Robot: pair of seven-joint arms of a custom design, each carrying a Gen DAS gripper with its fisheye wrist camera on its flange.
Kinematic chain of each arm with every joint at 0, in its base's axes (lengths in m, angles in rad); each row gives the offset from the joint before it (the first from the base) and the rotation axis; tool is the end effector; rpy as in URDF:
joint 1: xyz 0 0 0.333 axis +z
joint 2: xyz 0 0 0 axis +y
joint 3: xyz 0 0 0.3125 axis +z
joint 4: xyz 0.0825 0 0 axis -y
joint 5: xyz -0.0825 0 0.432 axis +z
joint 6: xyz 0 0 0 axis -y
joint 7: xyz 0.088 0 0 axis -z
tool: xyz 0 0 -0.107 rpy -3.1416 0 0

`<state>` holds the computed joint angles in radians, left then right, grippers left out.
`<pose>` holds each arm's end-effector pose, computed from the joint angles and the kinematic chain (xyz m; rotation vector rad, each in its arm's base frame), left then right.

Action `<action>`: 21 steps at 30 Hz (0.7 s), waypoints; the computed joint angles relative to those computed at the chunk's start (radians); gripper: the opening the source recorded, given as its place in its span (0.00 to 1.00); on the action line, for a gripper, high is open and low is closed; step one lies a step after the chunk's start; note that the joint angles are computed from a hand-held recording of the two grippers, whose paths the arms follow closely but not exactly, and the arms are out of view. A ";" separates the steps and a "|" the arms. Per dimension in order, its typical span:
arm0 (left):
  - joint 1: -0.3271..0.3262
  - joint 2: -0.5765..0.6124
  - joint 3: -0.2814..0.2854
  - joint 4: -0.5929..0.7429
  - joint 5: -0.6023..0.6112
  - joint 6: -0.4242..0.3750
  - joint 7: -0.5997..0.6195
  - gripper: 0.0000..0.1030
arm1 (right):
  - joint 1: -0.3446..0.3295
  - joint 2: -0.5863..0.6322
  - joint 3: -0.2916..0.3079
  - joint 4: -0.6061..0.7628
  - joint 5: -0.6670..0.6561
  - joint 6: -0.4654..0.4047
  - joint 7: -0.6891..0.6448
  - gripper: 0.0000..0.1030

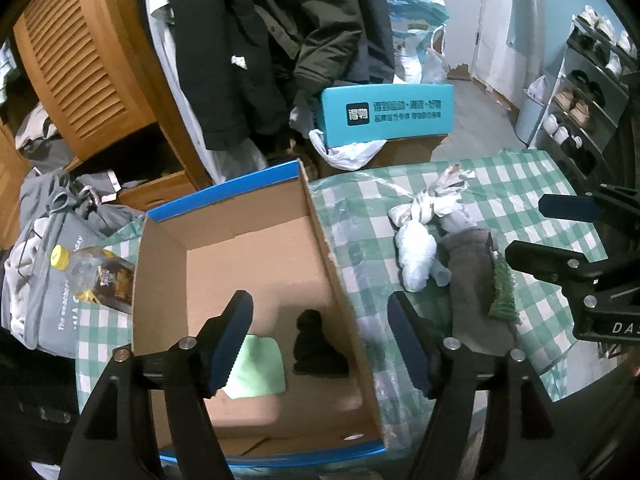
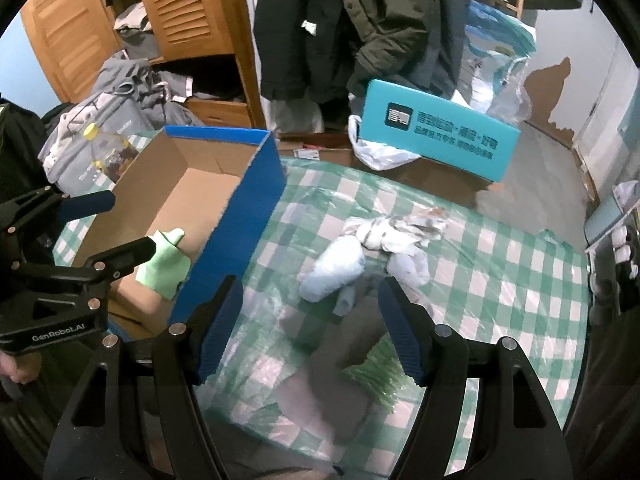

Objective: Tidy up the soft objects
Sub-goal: 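Move the right tool to the green scrubber pad while the left tool moves to the grey fleece sock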

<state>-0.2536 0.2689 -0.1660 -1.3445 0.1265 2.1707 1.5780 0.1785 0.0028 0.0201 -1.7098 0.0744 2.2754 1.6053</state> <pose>0.6738 -0.2760 0.6345 -1.4390 2.2923 -0.5908 0.6410 0.1308 0.6224 -1.9781 1.7323 -0.3983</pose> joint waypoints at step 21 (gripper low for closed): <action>-0.078 0.116 -0.014 0.135 -0.002 -0.154 -0.016 0.79 | -0.058 -0.090 -0.050 -0.151 0.013 -0.052 0.006 0.74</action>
